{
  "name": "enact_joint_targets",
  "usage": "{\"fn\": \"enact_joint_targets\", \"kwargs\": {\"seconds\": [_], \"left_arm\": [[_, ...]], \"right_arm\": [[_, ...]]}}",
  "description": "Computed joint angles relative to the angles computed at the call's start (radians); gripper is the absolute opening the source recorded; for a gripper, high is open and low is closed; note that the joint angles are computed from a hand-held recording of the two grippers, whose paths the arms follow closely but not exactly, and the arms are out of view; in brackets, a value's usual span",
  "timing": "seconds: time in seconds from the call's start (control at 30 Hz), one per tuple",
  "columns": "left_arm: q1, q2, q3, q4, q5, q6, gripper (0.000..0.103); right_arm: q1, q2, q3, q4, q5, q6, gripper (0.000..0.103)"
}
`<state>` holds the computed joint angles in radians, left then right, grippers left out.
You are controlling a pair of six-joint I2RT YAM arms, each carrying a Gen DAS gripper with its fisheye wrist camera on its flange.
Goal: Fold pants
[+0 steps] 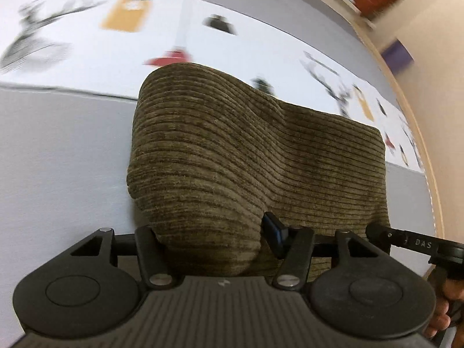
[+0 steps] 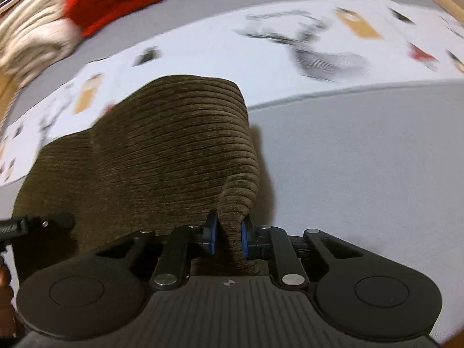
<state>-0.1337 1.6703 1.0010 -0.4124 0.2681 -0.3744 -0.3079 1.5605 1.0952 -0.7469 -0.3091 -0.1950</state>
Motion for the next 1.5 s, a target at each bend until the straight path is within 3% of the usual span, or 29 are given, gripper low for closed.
{"fn": "enact_joint_targets", "kwargs": {"seconds": [0.23,0.43,0.5,0.57,0.67,0.73,0.8,0.87,0.93,1.0,1.03,1.07,1.13,1.2,1.37,1.5], "left_arm": [[-0.162,0.129,0.085,0.091,0.008,-0.068,0.063],[-0.154,0.162,0.063,0.177,0.057,-0.106,0.066],[-0.120,0.131,0.027,0.187,0.091,-0.119,0.067],[-0.106,0.079,0.016,0.145,0.036,-0.123,0.083],[-0.103,-0.044,-0.015,0.117,-0.073,-0.082,0.083],[-0.098,-0.149,-0.064,0.147,-0.063,-0.034,0.082],[-0.105,-0.223,-0.106,0.181,-0.016,0.003,0.073],[-0.132,-0.260,-0.128,0.182,0.022,0.054,0.054],[-0.156,-0.245,-0.125,0.156,0.073,0.125,0.042],[-0.203,-0.171,-0.079,0.054,-0.002,0.223,0.034],[-0.235,-0.116,-0.064,0.010,-0.099,0.246,0.004],[-0.246,-0.084,-0.058,-0.010,-0.164,0.246,0.003],[-0.211,-0.072,-0.038,-0.027,-0.113,0.176,0.002],[-0.184,-0.100,-0.037,-0.033,-0.070,0.142,0.003],[-0.192,-0.155,-0.034,0.049,-0.113,0.157,0.031],[-0.203,-0.107,0.010,0.115,-0.156,0.133,0.031]], "right_arm": [[-0.200,0.088,0.048,0.029,0.023,-0.112,0.016],[-0.261,0.125,0.068,0.058,-0.031,-0.142,0.016],[-0.269,0.119,0.061,0.071,-0.060,-0.153,0.018],[-0.274,0.126,0.076,0.060,-0.062,-0.157,0.024],[-0.312,0.115,0.110,0.031,-0.089,-0.137,0.033],[-0.346,0.079,0.103,0.028,-0.132,-0.164,0.036],[-0.377,0.061,0.103,-0.008,-0.191,-0.228,0.036],[-0.413,0.054,0.104,-0.091,-0.265,-0.331,0.036],[-0.433,0.092,0.134,-0.222,-0.317,-0.463,0.037],[-0.401,0.115,0.122,-0.286,-0.221,-0.602,0.037],[-0.383,0.103,0.085,-0.258,-0.161,-0.642,0.037],[-0.377,0.093,0.061,-0.231,-0.142,-0.665,0.038],[-0.382,0.125,0.121,-0.282,-0.182,-0.626,0.037],[-0.385,0.101,0.132,-0.249,-0.226,-0.565,0.037],[-0.310,0.013,0.090,0.023,-0.297,-0.372,0.038],[-0.209,0.065,0.074,0.253,-0.217,-0.201,0.038]]}}
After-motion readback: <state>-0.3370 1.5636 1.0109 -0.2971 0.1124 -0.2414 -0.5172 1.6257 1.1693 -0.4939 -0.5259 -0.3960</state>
